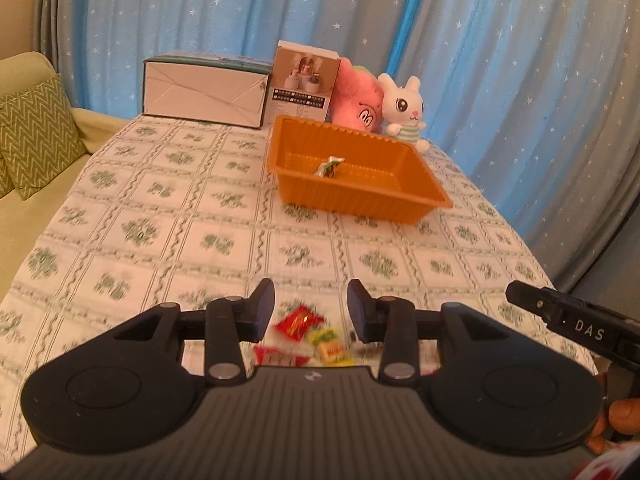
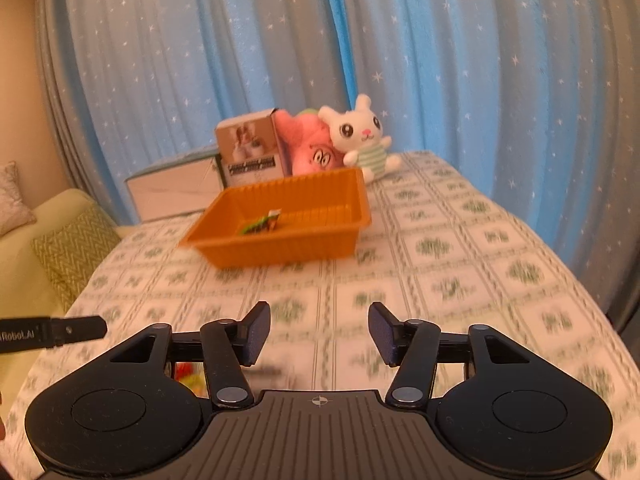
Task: Organize snacks
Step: 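Grasp the red candy with white label with the left gripper while the right returns to the pile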
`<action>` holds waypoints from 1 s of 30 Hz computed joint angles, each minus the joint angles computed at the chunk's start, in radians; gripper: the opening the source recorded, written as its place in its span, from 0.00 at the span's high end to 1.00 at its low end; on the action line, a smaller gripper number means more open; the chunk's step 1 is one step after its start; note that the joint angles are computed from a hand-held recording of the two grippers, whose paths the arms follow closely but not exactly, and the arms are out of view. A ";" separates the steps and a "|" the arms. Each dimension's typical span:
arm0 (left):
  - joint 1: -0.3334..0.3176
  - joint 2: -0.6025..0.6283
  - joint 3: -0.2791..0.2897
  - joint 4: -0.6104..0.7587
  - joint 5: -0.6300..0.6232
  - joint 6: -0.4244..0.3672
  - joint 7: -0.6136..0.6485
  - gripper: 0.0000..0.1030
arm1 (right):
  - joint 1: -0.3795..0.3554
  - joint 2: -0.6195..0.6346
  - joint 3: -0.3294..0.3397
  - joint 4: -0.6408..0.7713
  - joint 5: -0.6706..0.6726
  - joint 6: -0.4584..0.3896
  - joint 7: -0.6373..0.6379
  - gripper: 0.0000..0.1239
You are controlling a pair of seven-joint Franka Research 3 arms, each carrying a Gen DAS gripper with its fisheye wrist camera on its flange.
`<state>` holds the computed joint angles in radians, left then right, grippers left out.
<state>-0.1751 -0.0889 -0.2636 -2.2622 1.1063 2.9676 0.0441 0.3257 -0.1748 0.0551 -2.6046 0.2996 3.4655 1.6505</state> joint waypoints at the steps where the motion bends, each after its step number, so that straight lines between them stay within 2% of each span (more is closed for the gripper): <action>1: -0.005 -0.018 -0.002 -0.020 -0.012 -0.006 0.006 0.64 | -0.003 -0.014 0.012 -0.016 0.013 -0.008 -0.002 0.55; 4: -0.009 -0.060 -0.013 -0.071 -0.044 -0.022 0.026 0.63 | 0.013 -0.052 0.015 -0.062 0.020 -0.029 0.010 0.55; 7: -0.005 -0.089 -0.026 -0.114 -0.074 -0.023 0.044 0.63 | 0.065 -0.095 -0.026 -0.107 -0.003 -0.060 0.035 0.55; 8: -0.003 -0.094 -0.032 -0.123 -0.079 -0.028 0.050 0.63 | 0.063 -0.108 -0.019 -0.121 0.000 -0.068 0.035 0.55; 12: -0.001 -0.098 -0.050 -0.142 -0.099 -0.052 0.073 0.63 | 0.046 -0.141 0.022 -0.165 0.020 -0.094 0.033 0.55; 18: -0.007 -0.038 -0.034 -0.114 -0.139 -0.041 0.175 0.63 | -0.057 -0.140 0.129 -0.165 0.063 -0.119 0.026 0.55; 21: -0.005 0.005 -0.022 -0.079 -0.118 -0.034 0.187 0.63 | -0.071 -0.130 0.140 -0.155 0.070 -0.122 0.023 0.55; 27: -0.036 0.112 0.025 -0.011 -0.248 -0.022 0.382 0.64 | -0.063 -0.092 0.128 -0.136 0.062 -0.129 0.009 0.55; 30: -0.054 0.151 0.034 0.015 -0.343 -0.044 0.503 0.64 | -0.048 -0.069 0.110 -0.127 0.055 -0.124 0.000 0.55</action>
<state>-0.2290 0.0623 -0.2296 -2.2476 0.7629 2.9237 0.5466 0.2772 -0.2442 0.1651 -2.7318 0.3551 3.3416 1.6504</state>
